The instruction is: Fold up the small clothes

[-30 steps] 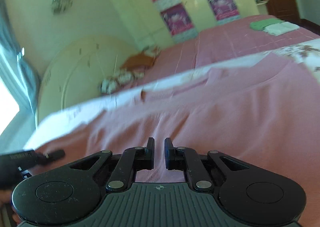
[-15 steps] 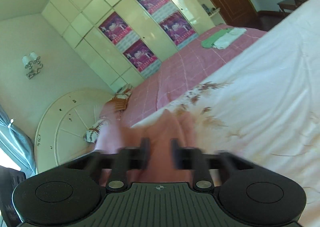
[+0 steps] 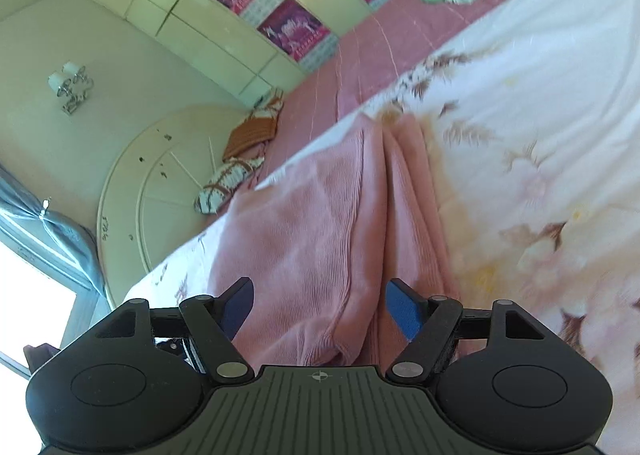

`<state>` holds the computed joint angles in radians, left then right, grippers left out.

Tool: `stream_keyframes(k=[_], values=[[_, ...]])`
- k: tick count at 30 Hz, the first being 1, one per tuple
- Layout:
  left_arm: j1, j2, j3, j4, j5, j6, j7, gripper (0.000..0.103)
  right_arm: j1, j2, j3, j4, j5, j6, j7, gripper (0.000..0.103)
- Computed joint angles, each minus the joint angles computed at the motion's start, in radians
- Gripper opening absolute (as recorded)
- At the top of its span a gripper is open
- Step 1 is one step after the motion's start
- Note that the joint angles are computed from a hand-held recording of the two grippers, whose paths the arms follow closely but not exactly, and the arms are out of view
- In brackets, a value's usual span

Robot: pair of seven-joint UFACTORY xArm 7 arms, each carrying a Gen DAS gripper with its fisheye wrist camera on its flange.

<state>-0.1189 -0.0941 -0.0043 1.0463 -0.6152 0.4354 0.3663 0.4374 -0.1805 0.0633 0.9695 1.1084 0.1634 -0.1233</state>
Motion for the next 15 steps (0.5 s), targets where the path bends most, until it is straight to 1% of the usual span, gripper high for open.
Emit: stream_keyframes(k=[2,3,6,9,11,14,15], values=[[0.000,0.004,0.019,-0.007,-0.093,0.014,0.042,0.053,-0.012,0.011,0.009,0.006,-0.051,0.030,0.043,0.071],[0.002,0.000,0.026,-0.014,-0.138,0.023,0.071,0.054,-0.013,0.020,0.012,0.011,-0.069,0.039,0.042,0.067],[0.012,0.005,0.033,-0.011,-0.201,0.049,0.121,0.056,-0.042,0.048,0.035,0.029,-0.201,0.070,0.133,0.065],[0.026,0.009,0.032,-0.005,-0.224,0.072,0.143,0.059,-0.065,0.052,0.052,0.023,-0.310,0.044,0.227,0.057],[0.031,0.011,0.030,-0.005,-0.242,0.080,0.157,0.060,-0.052,0.062,0.031,0.032,-0.272,0.051,0.190,0.057],[0.037,0.014,0.024,-0.007,-0.256,0.078,0.164,0.061,-0.062,0.084,0.037,0.058,-0.325,0.101,0.167,0.057],[0.038,0.014,0.022,-0.006,-0.254,0.076,0.162,0.061,-0.069,0.091,0.043,0.075,-0.365,0.119,0.171,0.054]])
